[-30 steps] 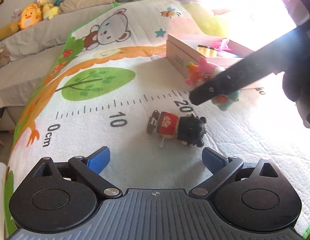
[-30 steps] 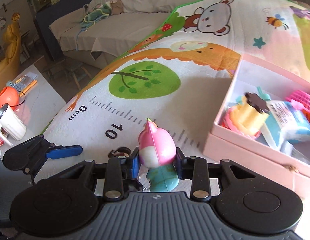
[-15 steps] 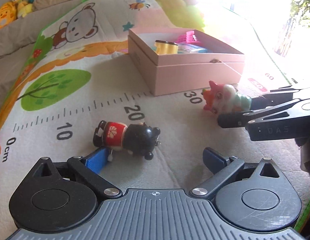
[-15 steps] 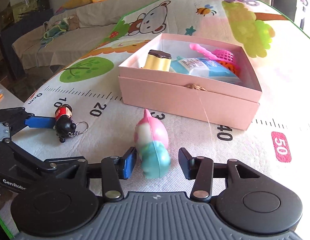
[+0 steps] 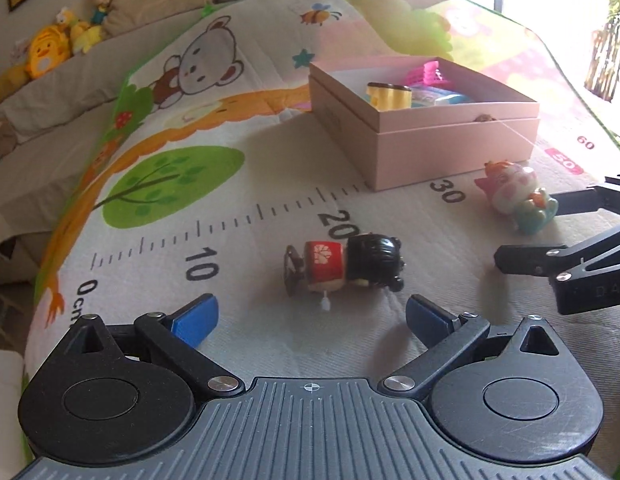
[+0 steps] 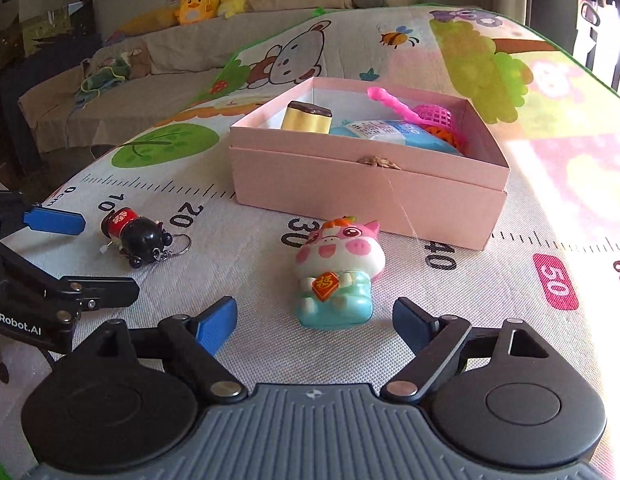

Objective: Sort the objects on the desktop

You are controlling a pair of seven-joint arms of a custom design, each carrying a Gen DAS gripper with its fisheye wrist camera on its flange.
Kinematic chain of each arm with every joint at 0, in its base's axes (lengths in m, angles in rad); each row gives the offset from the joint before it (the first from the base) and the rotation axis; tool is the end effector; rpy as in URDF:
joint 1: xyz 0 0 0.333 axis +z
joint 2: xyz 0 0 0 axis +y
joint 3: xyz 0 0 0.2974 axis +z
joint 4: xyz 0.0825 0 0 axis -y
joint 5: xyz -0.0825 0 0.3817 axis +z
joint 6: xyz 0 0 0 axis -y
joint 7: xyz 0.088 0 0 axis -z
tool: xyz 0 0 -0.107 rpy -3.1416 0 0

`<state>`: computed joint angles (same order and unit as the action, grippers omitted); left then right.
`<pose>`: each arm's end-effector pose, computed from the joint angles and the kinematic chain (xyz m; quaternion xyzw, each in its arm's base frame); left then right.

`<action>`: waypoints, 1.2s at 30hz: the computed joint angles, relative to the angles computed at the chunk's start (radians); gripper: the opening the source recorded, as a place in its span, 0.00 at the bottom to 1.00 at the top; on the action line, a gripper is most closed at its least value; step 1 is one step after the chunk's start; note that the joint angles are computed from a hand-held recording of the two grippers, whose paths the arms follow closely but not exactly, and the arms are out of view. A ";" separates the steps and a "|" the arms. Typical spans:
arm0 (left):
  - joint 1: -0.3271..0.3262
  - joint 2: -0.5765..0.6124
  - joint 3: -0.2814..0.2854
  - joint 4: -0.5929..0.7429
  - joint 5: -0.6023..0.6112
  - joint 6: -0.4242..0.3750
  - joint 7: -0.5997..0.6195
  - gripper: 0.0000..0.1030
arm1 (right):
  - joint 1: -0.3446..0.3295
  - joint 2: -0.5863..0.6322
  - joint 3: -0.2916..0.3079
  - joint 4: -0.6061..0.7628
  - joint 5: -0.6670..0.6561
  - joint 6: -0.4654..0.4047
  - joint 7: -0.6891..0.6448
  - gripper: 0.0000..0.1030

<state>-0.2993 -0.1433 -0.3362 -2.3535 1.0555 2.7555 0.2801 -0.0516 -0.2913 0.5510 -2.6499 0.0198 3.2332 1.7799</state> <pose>0.3910 -0.3354 0.4091 -0.5628 0.7270 -0.2736 0.2827 0.4065 0.2226 0.4085 -0.7390 0.5349 -0.2319 0.3376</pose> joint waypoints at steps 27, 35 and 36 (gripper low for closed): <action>0.002 0.052 0.026 0.027 -0.103 0.111 0.044 1.00 | 0.046 0.009 -0.062 0.012 -0.080 -0.044 0.055 1.00; -0.011 0.055 0.026 0.038 -0.132 0.087 0.058 1.00 | 0.061 0.008 -0.075 0.005 -0.073 -0.036 0.035 1.00; -0.009 0.049 0.020 0.037 -0.109 0.073 0.038 1.00 | 0.056 0.007 -0.069 0.006 -0.075 -0.038 0.037 1.00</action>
